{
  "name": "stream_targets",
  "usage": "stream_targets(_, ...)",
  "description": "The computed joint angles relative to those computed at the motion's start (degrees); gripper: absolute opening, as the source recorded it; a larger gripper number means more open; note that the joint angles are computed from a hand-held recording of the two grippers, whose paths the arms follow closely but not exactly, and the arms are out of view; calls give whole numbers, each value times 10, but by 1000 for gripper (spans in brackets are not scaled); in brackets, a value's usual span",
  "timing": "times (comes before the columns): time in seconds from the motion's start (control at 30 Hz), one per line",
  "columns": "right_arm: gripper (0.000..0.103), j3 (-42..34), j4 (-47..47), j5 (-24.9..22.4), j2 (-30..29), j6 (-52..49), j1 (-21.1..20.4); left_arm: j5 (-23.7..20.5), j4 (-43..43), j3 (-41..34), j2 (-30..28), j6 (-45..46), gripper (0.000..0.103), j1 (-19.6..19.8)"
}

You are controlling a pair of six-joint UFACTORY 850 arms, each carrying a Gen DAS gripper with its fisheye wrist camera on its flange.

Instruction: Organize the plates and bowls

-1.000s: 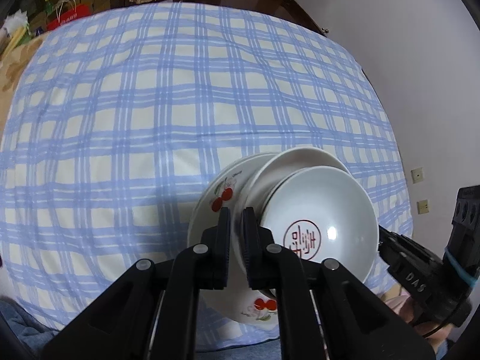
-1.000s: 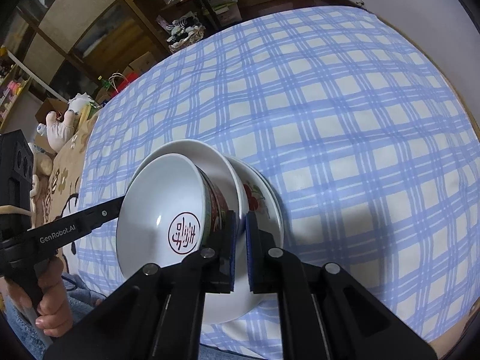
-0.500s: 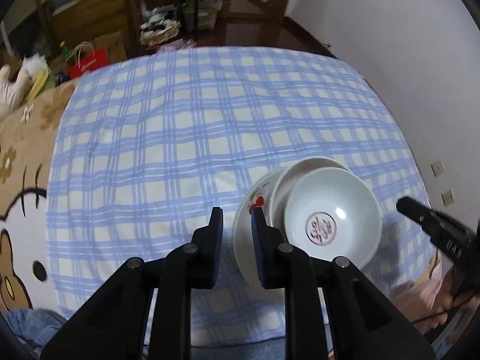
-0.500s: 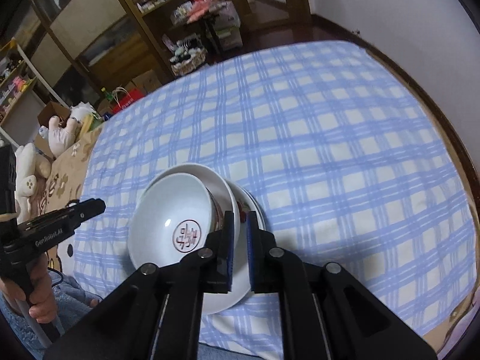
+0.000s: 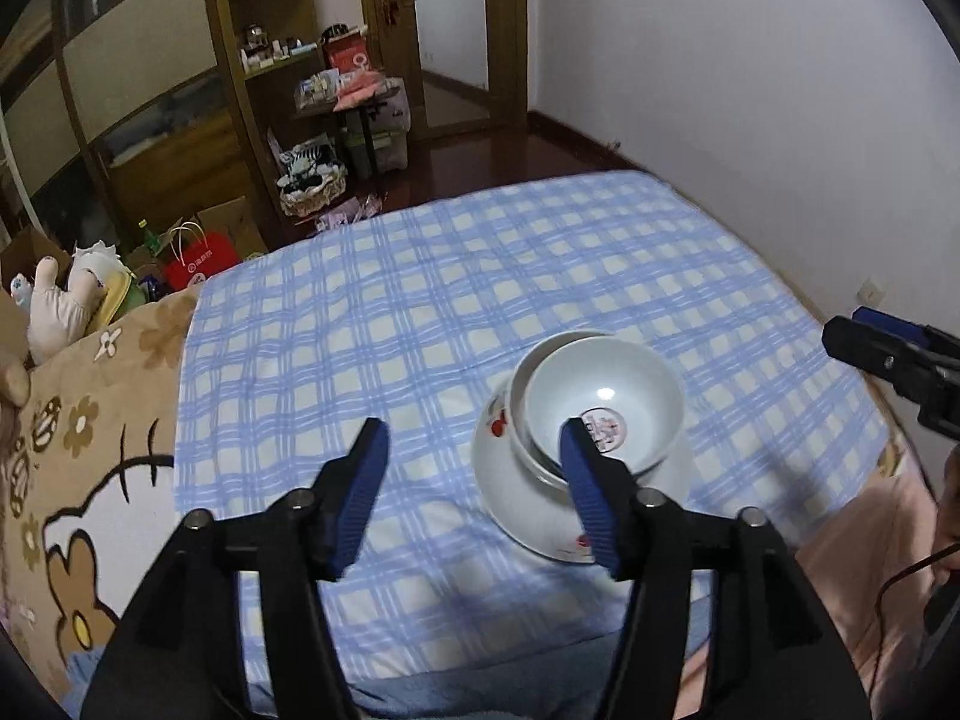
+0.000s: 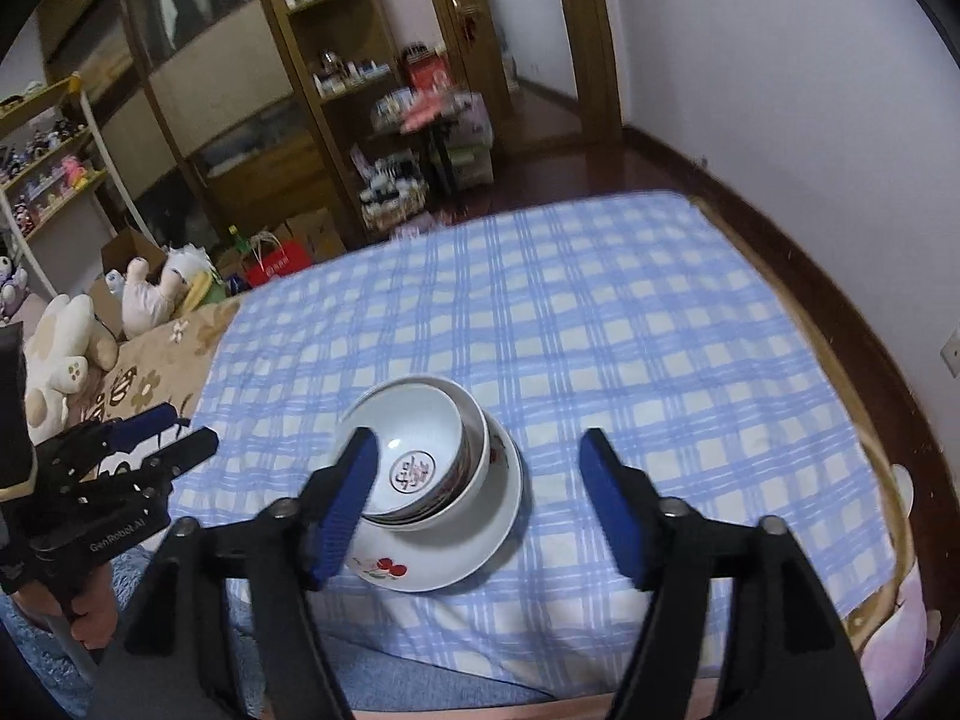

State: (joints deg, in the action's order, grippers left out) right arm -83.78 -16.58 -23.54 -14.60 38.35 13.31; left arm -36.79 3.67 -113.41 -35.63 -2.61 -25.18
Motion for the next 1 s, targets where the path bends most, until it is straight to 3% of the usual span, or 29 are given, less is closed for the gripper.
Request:
stream_targets(0.1,91,40,-129,36,31,105,15,52,8,64,47,-24,80,0)
stream_targets(0.2,94,69,-222,53,50,191,25,118,116,135,96,-132,91,-8)
stream_targets(0.23,101,77,-247,55,56,218,28,137,129,153,109,-146,92,-8)
stream_targets(0.3,103,92,-275,59,65,250,30,186,133,195,135,-159,95,-3)
stream_targets(0.4,103,109,-343,53,76,314,36,219,267,235,160,-310,95,-2)
stream_targets(0.73,103,166,-611,59,96,591,50,231,476,287,177,-521,95,-7)
stream_targets(1.0,103,187,-733,60,91,700,50,238,552,303,174,-591,95,-14)
